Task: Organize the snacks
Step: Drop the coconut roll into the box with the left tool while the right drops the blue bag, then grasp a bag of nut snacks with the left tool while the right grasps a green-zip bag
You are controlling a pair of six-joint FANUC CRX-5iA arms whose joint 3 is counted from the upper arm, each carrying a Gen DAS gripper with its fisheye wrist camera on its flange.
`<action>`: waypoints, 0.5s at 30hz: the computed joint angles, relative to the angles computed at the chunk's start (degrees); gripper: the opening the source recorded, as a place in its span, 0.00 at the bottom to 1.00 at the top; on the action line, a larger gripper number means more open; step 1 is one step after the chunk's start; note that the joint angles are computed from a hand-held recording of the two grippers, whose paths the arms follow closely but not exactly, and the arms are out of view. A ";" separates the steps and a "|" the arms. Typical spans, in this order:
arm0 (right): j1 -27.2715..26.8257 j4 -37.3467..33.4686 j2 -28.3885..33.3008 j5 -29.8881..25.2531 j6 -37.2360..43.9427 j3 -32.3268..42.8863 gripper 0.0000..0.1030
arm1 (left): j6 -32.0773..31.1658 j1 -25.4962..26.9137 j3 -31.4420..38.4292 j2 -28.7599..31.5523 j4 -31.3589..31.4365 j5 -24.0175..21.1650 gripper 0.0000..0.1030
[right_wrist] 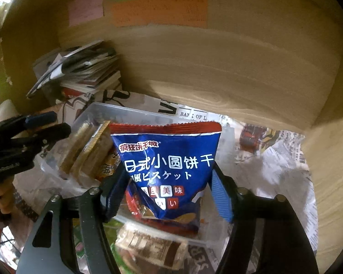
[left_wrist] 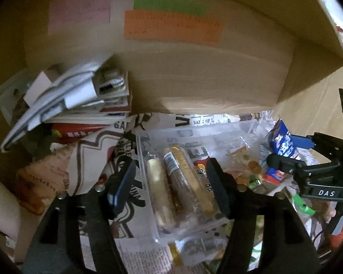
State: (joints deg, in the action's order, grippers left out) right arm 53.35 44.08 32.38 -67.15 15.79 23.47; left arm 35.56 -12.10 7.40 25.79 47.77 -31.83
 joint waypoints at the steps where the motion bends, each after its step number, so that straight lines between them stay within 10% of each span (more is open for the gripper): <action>1: 0.28 0.56 -0.14 -0.15 -0.53 -0.28 0.69 | -1.62 0.04 -1.56 -1.04 1.47 0.60 0.65; 15: 4.57 7.28 -4.35 -1.17 -8.96 -7.67 0.83 | -13.39 0.35 -15.77 -9.68 9.48 3.49 0.78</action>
State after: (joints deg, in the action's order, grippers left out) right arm 57.92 51.36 28.02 -68.32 6.83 15.80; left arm 22.17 -11.75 -8.36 16.12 57.25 -28.34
